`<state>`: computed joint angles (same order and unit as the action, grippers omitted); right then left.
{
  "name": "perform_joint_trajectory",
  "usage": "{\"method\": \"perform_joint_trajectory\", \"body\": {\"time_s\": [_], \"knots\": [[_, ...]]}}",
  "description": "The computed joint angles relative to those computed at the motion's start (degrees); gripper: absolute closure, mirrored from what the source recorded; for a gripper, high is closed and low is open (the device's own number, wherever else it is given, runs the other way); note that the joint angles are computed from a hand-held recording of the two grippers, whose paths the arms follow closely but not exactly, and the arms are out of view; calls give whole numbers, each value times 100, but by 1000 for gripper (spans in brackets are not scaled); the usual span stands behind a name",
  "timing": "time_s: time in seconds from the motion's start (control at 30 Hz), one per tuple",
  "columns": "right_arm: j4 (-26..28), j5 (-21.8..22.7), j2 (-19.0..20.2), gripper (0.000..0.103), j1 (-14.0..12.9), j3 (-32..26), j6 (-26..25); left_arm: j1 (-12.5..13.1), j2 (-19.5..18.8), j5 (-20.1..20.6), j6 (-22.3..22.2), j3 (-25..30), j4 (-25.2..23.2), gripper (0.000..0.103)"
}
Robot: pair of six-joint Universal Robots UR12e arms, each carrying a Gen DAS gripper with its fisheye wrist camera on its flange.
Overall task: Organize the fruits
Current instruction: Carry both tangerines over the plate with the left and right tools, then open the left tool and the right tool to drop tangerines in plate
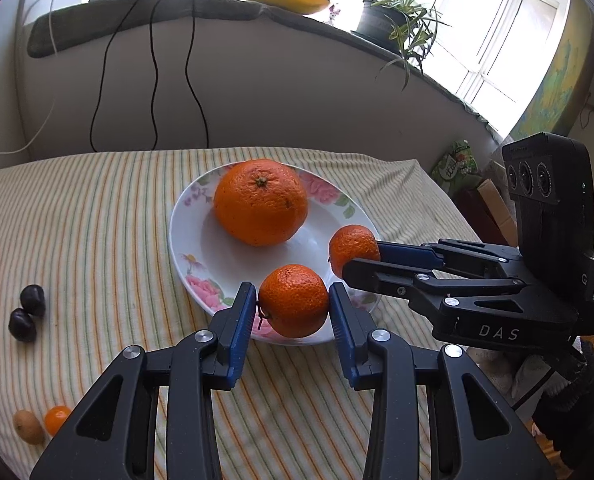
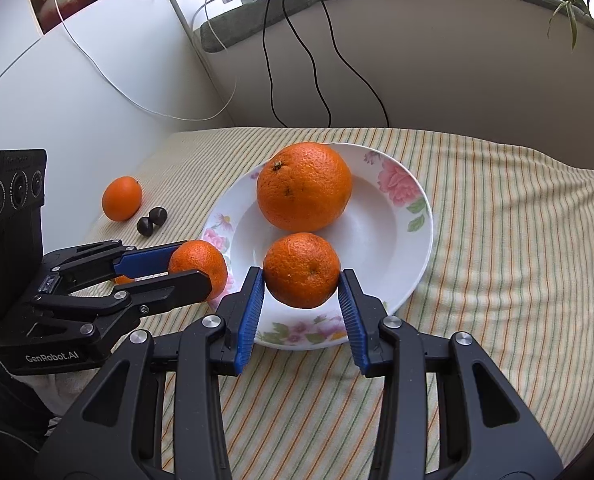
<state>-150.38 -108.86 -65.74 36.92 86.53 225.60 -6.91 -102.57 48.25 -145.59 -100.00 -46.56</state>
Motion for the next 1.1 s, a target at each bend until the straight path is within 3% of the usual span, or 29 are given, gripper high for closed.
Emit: {"method": "perform_joint_trajectory", "body": {"time_s": [0.87, 1.1], "knots": [[-48, 118, -62, 62, -109, 117, -19, -131, -74, 253, -11, 62, 32, 66], [28, 48, -75, 61, -92, 117, 43, -117, -67, 267, -127, 61, 158, 60]]}}
